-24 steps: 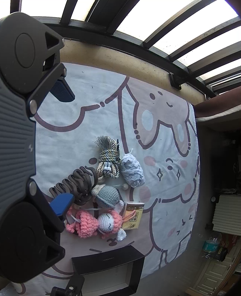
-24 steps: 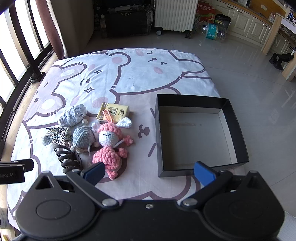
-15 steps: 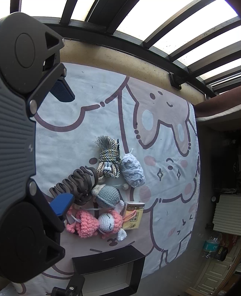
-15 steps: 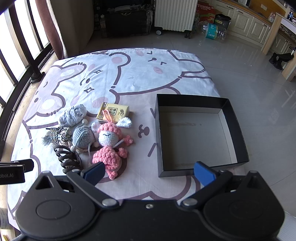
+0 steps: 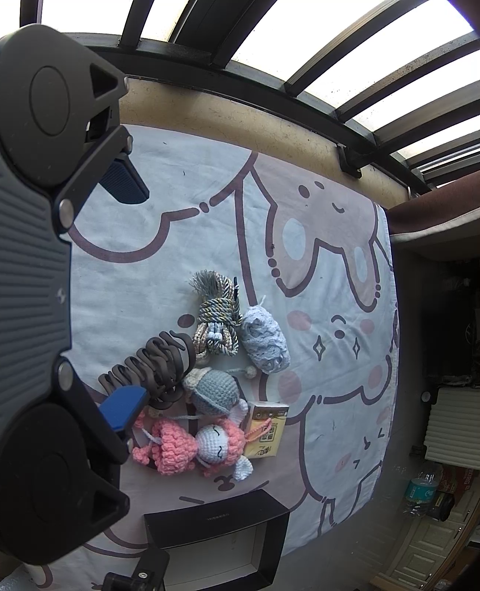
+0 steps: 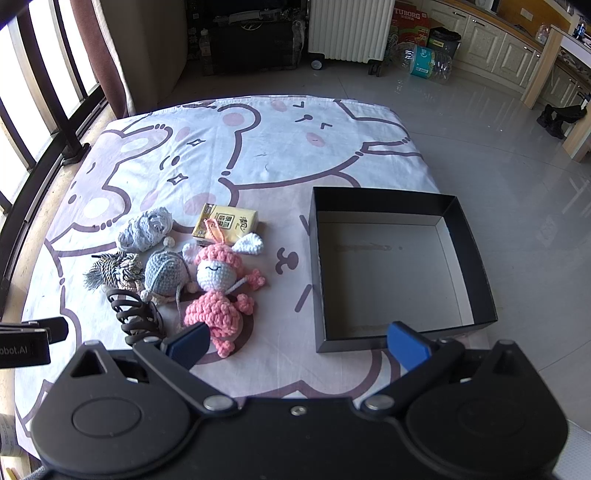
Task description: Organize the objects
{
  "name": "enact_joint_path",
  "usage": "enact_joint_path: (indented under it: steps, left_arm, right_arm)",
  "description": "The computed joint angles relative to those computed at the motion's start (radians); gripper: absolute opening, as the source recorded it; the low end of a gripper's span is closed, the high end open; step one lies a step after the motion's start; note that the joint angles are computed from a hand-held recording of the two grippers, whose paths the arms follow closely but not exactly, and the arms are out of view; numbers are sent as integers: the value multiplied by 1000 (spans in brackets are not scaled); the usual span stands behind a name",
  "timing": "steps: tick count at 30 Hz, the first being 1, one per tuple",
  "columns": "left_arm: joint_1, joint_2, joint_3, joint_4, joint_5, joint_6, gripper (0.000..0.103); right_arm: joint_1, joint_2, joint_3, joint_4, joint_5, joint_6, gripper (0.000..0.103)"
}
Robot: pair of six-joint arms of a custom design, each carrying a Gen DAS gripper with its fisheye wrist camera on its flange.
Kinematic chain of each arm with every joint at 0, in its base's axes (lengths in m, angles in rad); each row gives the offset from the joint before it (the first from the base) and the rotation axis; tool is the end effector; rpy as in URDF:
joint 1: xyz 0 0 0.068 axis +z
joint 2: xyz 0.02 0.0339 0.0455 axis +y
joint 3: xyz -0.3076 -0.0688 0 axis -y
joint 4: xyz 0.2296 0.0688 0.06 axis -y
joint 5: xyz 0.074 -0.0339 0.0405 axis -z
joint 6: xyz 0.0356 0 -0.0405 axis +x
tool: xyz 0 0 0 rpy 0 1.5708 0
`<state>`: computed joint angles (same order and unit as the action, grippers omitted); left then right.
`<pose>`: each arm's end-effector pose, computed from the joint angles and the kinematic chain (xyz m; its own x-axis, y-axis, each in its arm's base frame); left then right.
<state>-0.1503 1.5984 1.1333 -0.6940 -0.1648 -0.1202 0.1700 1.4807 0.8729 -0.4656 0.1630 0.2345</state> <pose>0.3017 -0.0398 0.2716 -0.9095 0.0181 -0.4153 -0.0265 0.9945 0.1013 0.2643 0.0395 0.2421 -0.8635 0.0844 -0.4972 0.1131 0.9932 -0.0278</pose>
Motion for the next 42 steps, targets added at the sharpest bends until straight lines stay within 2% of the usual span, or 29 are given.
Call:
enact_joint_path:
  steps: [42]
  left_arm:
    - [2, 2, 2, -1, 6, 12, 103]
  right_arm:
    - [-3, 2, -2, 2, -2, -1, 103]
